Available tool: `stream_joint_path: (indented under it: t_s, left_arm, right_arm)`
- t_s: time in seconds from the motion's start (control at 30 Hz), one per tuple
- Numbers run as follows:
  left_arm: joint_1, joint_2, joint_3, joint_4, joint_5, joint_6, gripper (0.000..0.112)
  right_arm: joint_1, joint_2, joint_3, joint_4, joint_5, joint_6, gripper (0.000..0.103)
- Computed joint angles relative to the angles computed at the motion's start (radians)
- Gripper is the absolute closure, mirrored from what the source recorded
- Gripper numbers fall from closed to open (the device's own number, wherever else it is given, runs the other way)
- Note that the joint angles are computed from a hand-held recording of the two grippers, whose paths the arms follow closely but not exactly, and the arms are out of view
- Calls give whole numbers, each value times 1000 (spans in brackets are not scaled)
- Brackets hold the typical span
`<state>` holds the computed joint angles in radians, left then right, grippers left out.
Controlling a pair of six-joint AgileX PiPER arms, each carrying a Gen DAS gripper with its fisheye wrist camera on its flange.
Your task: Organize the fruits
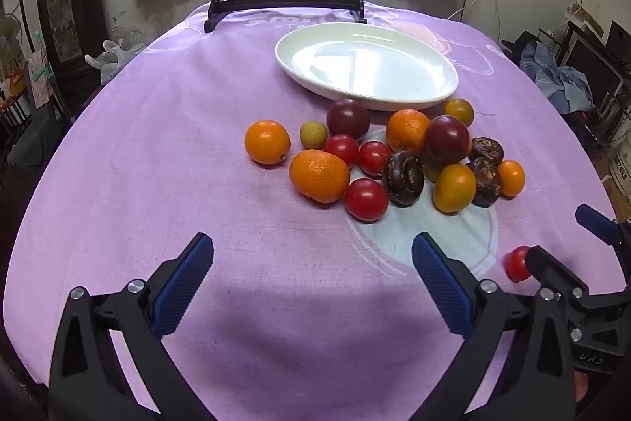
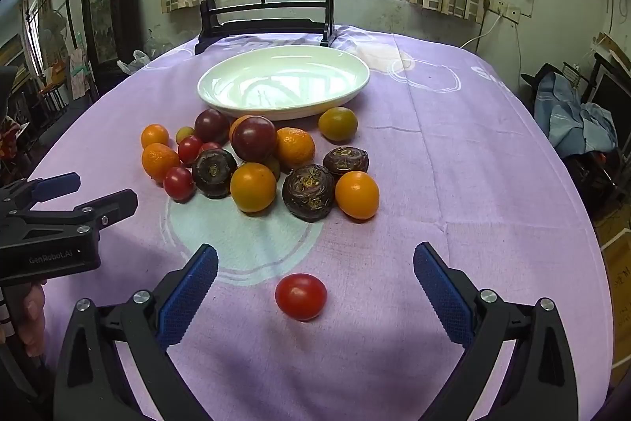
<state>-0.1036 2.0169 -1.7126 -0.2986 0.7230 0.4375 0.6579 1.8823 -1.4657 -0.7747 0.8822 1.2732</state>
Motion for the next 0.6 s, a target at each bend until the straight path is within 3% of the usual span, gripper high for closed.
stream_joint_path:
  t_s: [0.6]
  left_arm:
    - [1, 1, 0, 2, -1, -3, 14]
  right_arm:
    - [8, 10, -12, 5, 6, 2, 3]
